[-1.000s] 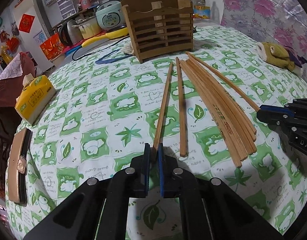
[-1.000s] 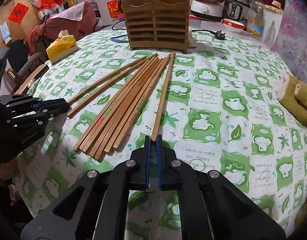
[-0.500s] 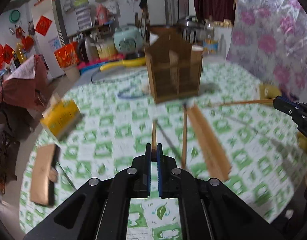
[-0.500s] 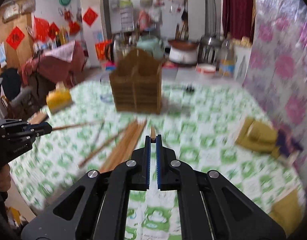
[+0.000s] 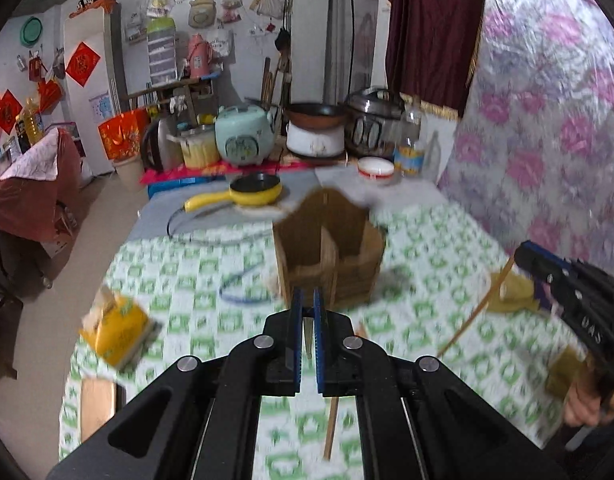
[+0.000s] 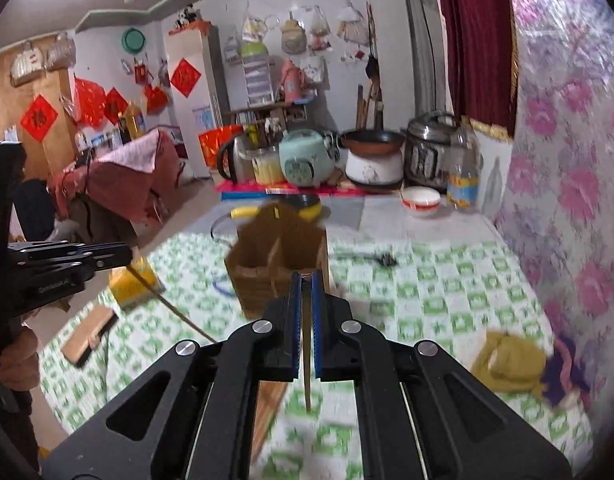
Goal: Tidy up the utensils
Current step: 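Lift both chopsticks into the wooden caddy and open both tools, then withdraw both open tools from the caddy back to the chopstick pile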
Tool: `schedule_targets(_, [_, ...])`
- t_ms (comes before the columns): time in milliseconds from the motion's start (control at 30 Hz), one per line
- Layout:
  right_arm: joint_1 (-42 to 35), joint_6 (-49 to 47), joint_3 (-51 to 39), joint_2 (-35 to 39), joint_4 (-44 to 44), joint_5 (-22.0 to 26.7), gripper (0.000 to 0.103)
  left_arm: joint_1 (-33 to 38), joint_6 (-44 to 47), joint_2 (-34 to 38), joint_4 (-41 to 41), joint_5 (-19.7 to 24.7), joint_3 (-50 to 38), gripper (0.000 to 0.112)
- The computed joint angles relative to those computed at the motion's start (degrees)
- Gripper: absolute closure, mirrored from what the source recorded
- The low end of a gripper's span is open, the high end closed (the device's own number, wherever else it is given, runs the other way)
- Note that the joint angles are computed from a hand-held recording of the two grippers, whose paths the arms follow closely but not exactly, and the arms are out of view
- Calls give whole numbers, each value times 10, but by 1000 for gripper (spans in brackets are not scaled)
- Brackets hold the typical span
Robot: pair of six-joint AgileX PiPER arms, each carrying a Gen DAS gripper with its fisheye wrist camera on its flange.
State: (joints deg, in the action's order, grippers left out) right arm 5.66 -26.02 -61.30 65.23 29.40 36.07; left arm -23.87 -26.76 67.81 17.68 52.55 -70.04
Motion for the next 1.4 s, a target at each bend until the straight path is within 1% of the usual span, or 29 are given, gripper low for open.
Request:
schedule_targets(33, [3, 3, -16, 8, 0, 0, 97, 12, 16, 23, -10, 2, -40, 107])
schedule_targets(167, [12, 16, -111, 61, 16, -6, 97, 40, 51, 77, -38, 3, -147, 107])
schedule_targets(200, [21, 29, -136, 77, 9, -18, 97, 44, 53, 89, -38, 0, -166, 107])
schedule_targets(300, [56, 95, -184, 120, -53, -76, 97, 60, 50, 142, -37, -17, -211, 107])
schedule_targets(367, [81, 149, -199, 152, -108, -131, 97, 74, 56, 167, -53, -31, -216, 106])
schedule_targets(400, [88, 159, -202, 169, -117, -150, 97, 81, 58, 179, -57, -38, -214, 106])
schedule_targets(467, [93, 156, -203, 196, -110, -174, 97, 99, 67, 198, -73, -65, -196, 106])
schedule_targets(533, [95, 151, -208, 229, -103, -176, 97, 116, 77, 217, -91, -88, -176, 106])
schedule_targets(600, [90, 141, -208, 262, -88, -170, 96, 129, 79, 221, -100, -105, -152, 105])
schedule_targets(667, [83, 131, -215, 285, -79, -150, 92, 144, 85, 226, -114, -112, -136, 88])
schedule_targets(700, [77, 146, -215, 291, -90, -141, 92, 148, 78, 220, -110, -118, -126, 68])
schedule_targets(733, [72, 146, -213, 290, -88, -137, 92, 148, 58, 210, -94, -127, -111, 60])
schedule_targets(800, [60, 109, -187, 271, -48, -139, 90, 148, 39, 190, -72, -130, -93, 57])
schedule_targets(867, [55, 98, -161, 245, -37, -146, 85, 147, 30, 167, -64, -124, -80, 52])
schedule_targets(933, [50, 90, -129, 208, -32, -152, 80, 139, -5, 140, -30, -121, -59, 39])
schedule_targets(1000, [43, 73, -102, 177, -17, -153, 68, 124, -58, 104, 28, -115, -27, 32])
schedule_targets(1033, [37, 59, -85, 159, -2, -150, 64, 116, -78, 89, 50, -108, -14, 29])
schedule_targets(1100, [30, 40, -46, 119, 22, -148, 47, 107, -102, 55, 71, -98, 20, 24])
schedule_targets(1133, [27, 29, -27, 101, 34, -146, 44, 106, -110, 37, 74, -97, 40, 22])
schedule_targets(1167, [23, 18, -6, 81, 45, -145, 37, 104, -117, 23, 76, -96, 57, 21])
schedule_targets(1200, [23, 18, 10, 68, 45, -146, 35, 102, -122, 9, 77, -94, 75, 20])
schedule_targets(1233, [25, 20, 35, 48, 39, -150, 30, 97, -130, -10, 78, -93, 106, 20])
schedule_targets(1300, [32, 30, 81, 18, 22, -170, 23, 85, -148, -36, 87, -94, 157, 19])
schedule_targets(1367, [52, 92, 143, -16, -51, -200, 21, 59, -181, -53, 106, -94, 209, 19])
schedule_targets(1400, [57, 114, 164, -25, -79, -208, 21, 51, -188, -63, 108, -97, 235, 19])
